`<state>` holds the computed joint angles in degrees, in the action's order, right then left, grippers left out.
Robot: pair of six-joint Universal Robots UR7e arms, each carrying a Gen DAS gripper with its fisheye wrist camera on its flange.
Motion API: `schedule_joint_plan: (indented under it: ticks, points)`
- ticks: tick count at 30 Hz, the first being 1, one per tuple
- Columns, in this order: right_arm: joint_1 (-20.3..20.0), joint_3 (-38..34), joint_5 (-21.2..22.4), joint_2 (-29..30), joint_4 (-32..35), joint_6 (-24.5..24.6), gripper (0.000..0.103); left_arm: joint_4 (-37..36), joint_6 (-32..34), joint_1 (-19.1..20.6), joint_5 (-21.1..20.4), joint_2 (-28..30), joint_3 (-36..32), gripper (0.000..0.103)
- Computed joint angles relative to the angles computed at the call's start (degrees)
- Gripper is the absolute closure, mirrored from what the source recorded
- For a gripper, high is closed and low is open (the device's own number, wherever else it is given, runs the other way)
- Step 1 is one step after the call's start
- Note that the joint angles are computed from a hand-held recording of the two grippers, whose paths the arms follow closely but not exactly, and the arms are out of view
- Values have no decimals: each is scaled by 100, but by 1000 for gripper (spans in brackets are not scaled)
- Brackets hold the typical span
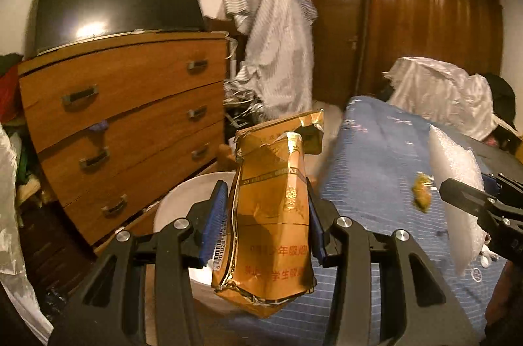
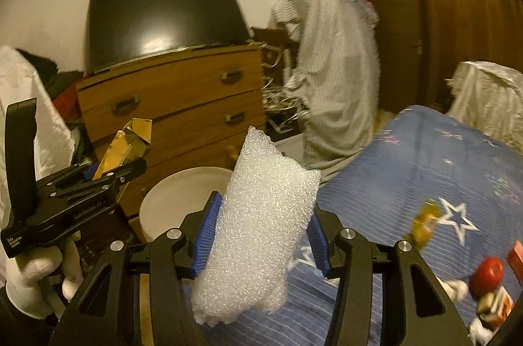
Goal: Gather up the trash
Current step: 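Carry the brown packet and white foam in both tools over the white bucket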
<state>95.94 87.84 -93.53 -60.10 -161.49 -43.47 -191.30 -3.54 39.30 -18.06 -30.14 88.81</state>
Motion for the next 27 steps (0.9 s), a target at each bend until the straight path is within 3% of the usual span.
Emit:
schedule_joint_plan:
  ticks: [5, 9, 14, 20, 27]
  points:
    - [237, -907, -228, 735, 772, 18, 52, 504, -521, 247, -27, -314, 248, 60]
    - [401, -1910, -466, 1453, 1790, 167, 52, 1187, -1015, 487, -181, -538, 335, 60]
    - [521, -3368, -791, 2432, 3107, 396, 52, 2036, -1559, 831, -589, -721, 246, 59]
    - [628, -5422, -1257, 3718, 4700, 612, 52, 2562, -1880, 1116, -785, -778, 110, 59]
    - [581, -6643, -1503, 4414, 5273, 490, 51, 2863, -2044, 1310, -832, -873, 130, 59]
